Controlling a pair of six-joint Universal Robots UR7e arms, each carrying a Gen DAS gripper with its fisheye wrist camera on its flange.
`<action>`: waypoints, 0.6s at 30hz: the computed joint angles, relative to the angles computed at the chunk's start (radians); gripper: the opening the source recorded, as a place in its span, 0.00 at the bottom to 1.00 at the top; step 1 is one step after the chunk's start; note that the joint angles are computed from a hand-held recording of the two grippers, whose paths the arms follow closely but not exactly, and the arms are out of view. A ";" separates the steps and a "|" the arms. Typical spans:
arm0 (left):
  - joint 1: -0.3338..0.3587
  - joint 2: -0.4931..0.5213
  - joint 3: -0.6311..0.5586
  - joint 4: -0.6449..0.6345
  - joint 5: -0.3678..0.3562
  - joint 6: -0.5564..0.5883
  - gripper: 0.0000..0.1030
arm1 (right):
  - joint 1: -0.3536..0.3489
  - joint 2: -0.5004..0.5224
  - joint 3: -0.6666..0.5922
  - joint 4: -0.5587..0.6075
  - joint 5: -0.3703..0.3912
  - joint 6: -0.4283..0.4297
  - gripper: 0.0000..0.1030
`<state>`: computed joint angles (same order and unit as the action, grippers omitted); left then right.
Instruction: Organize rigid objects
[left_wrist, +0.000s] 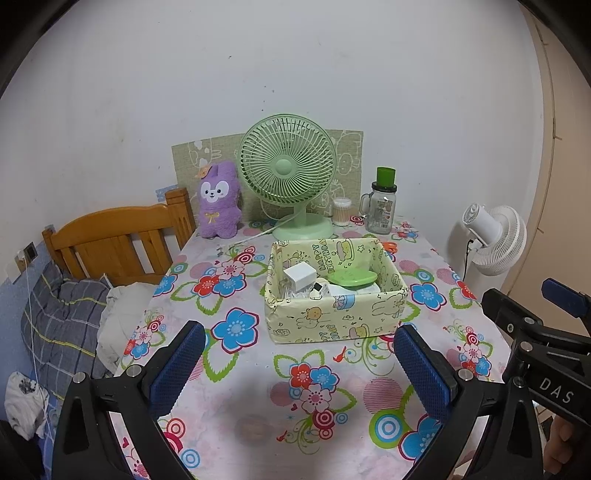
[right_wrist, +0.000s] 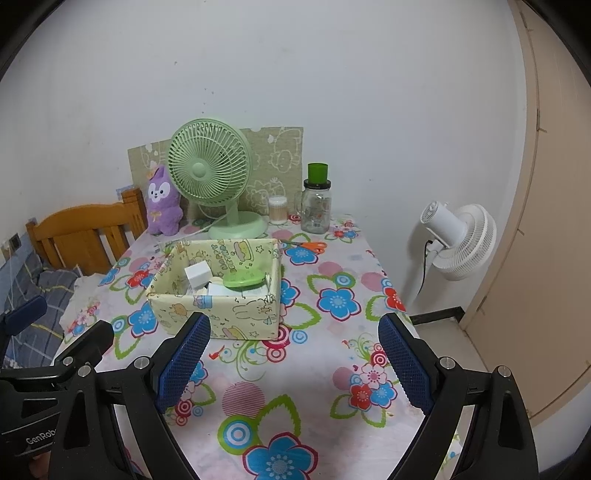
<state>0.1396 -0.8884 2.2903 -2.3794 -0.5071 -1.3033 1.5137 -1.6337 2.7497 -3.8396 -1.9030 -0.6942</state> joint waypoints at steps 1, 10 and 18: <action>-0.001 0.000 0.000 0.000 -0.001 0.000 1.00 | 0.000 0.000 -0.001 0.001 0.000 0.001 0.91; 0.002 0.003 -0.001 -0.013 -0.001 0.006 1.00 | -0.009 0.007 -0.001 -0.011 0.011 -0.005 0.91; 0.006 0.011 -0.006 -0.016 -0.003 0.003 1.00 | -0.005 0.015 -0.004 -0.009 0.003 0.000 0.91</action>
